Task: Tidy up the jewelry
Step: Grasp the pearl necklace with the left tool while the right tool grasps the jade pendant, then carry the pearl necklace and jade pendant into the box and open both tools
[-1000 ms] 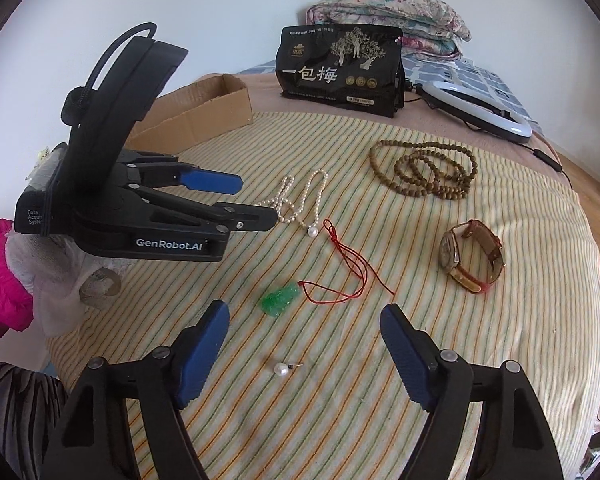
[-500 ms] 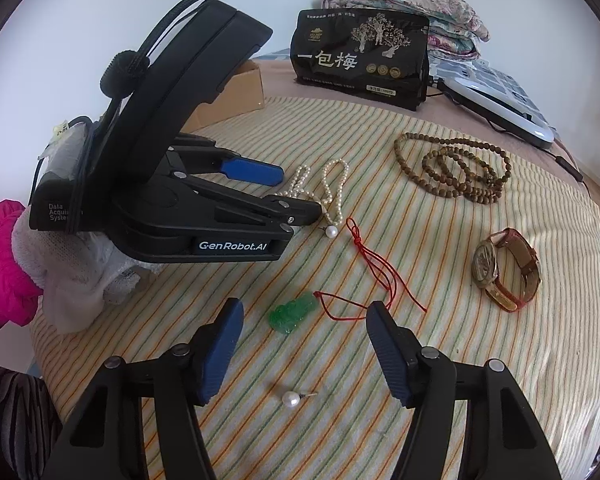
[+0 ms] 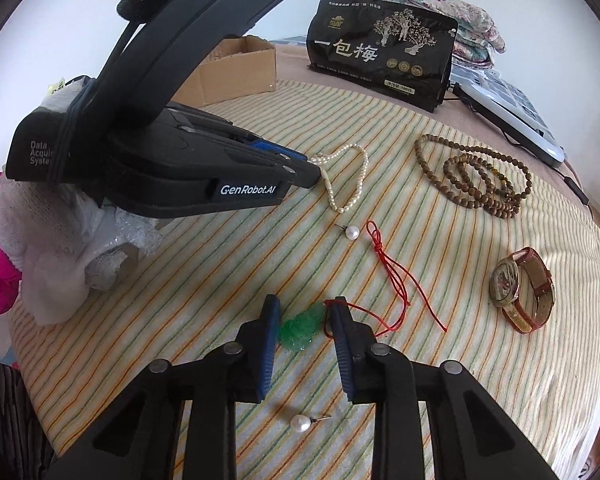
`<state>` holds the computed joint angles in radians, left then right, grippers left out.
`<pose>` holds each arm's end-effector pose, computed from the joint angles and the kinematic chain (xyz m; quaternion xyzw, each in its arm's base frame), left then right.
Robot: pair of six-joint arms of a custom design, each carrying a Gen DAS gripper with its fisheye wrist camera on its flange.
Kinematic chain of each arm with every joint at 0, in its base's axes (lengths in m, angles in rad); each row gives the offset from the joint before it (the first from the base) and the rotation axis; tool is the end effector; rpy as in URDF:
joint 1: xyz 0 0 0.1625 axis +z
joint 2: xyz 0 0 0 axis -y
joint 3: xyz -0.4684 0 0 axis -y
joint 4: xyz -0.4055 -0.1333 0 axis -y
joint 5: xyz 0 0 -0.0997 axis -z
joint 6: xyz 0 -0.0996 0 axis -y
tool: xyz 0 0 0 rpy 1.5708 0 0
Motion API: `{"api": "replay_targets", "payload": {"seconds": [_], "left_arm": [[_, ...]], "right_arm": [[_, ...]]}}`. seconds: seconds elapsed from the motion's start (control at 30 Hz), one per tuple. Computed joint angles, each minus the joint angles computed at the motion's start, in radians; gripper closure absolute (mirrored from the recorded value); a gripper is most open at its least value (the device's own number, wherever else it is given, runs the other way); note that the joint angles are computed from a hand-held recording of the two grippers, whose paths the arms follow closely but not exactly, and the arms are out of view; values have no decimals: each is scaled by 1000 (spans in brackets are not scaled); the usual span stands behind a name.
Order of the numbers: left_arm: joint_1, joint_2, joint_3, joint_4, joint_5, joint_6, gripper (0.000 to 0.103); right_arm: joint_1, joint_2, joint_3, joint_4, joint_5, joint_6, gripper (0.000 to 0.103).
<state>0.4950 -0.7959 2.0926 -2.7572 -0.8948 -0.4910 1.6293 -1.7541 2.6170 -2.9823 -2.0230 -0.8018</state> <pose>-0.3717 -0.4230 0.0186 0.2890 0.8967 -0.1968 0.2713 0.1078 -0.3043 0.2905 0.3360 -0.8780 0.1676 0.2969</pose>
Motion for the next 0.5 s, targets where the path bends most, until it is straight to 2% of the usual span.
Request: {"api": "replay_targets", "payload": {"seconds": [0.03,0.07,0.5], "left_arm": [[-1,-2,1,1,1,-3,97],[-3,-5,3,0,1,-5,97],[-45,-76,35,5,25,-21,97]], "right_arm": [[-1,-2,0,-1,1,0,83],[0,-4,-1,6,1,4,93],[-32,-130,-28,118,74,78,94]]}}
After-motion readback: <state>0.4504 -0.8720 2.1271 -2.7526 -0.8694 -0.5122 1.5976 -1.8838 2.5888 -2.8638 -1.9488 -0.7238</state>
